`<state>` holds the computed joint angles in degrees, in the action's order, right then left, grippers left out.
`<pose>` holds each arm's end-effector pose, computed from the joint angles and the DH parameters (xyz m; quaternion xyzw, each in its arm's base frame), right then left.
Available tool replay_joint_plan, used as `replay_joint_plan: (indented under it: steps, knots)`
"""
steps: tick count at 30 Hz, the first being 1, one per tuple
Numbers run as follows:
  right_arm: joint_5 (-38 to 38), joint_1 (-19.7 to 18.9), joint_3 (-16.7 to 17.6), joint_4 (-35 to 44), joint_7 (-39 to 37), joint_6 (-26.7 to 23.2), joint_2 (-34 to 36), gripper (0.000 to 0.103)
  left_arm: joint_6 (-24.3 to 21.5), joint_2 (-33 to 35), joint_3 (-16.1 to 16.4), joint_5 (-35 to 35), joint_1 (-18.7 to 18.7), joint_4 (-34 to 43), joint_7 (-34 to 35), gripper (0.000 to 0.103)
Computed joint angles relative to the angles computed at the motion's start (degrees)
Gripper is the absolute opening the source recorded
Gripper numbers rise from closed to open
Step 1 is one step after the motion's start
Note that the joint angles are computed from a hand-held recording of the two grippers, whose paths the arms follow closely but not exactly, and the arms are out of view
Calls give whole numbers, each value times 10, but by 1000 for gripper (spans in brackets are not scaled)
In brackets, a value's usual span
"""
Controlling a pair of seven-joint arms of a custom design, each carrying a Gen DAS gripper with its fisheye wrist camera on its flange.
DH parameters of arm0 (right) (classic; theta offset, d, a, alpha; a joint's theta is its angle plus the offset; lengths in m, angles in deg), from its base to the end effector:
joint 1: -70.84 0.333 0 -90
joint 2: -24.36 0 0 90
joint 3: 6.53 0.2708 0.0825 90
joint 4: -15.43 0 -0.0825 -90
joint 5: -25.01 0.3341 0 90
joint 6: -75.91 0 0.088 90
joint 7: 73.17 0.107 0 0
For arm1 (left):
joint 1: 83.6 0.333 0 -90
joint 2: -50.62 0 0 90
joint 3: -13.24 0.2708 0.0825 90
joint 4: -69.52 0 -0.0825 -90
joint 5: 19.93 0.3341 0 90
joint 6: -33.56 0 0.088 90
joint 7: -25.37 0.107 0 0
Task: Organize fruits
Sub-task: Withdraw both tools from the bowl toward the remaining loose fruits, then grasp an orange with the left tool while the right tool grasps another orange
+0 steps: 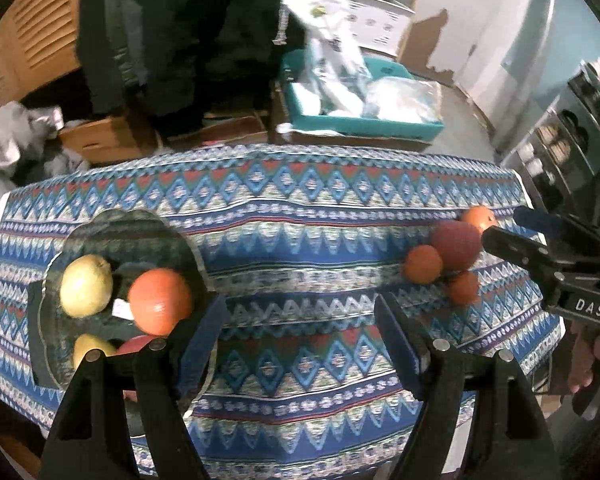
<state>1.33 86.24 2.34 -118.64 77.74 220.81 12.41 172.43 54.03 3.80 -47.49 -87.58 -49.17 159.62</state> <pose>0.4295 0.2003 0.4406 -0.5576 0.7913 -0.1721 0.1825 0.5257 -0.1264 0.4145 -0.4165 0.8786 -0.2314 0.0311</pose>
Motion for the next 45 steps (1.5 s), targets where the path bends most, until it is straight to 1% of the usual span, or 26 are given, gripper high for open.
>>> replay_joint_plan:
  steps: [3, 5, 8, 13, 19, 24, 27, 30, 34, 37, 40, 43, 45]
  knots:
    - [7, -6, -5, -35, 4, -8, -36, 80, -6, -5, -9, -5, -9, -3, 5, 78]
    - [14, -12, -8, -54, -1, -10, -56, 80, -11, -5, -13, -5, -17, -1, 8, 81]
    - [23, -22, -8, -74, -9, -16, -80, 80, -10, -3, -23, -12, -32, -1, 17, 82]
    - [42, -38, -16, -107, -38, -37, -116, 80, 0, 4, -33, 3, -54, -6, 15, 82]
    - [76, -61, -33, -148, -66, -29, -141, 80, 6, 32, -43, 32, -72, 3, -1, 82]
    - [88, -81, -38, -165, -90, -32, -142, 80, 13, 66, -53, 57, -82, 17, -17, 82]
    - [97, -87, -45, -186, -106, -11, -143, 80, 11, 85, -60, 62, -83, 25, -15, 82]
    - [102, -95, -45, -198, -116, 2, -137, 80, 16, 105, -62, 89, -91, 33, -32, 82]
    - [108, -100, -48, -212, -133, 30, -120, 80, 13, 128, -68, 106, -94, 46, -48, 82]
    - [113, -104, -49, -220, -140, 41, -113, 80, 14, 147, -71, 123, -98, 58, -57, 82]
    - [122, -108, -55, -231, -148, 57, -107, 80, 8, 167, -73, 133, -99, 74, -70, 82]
    - [130, -112, -59, -238, -156, 73, -102, 80, -14, 187, -79, 123, -91, 97, -75, 82]
    - [133, -117, -61, -242, -161, 83, -98, 80, -20, 196, -80, 122, -89, 105, -77, 82]
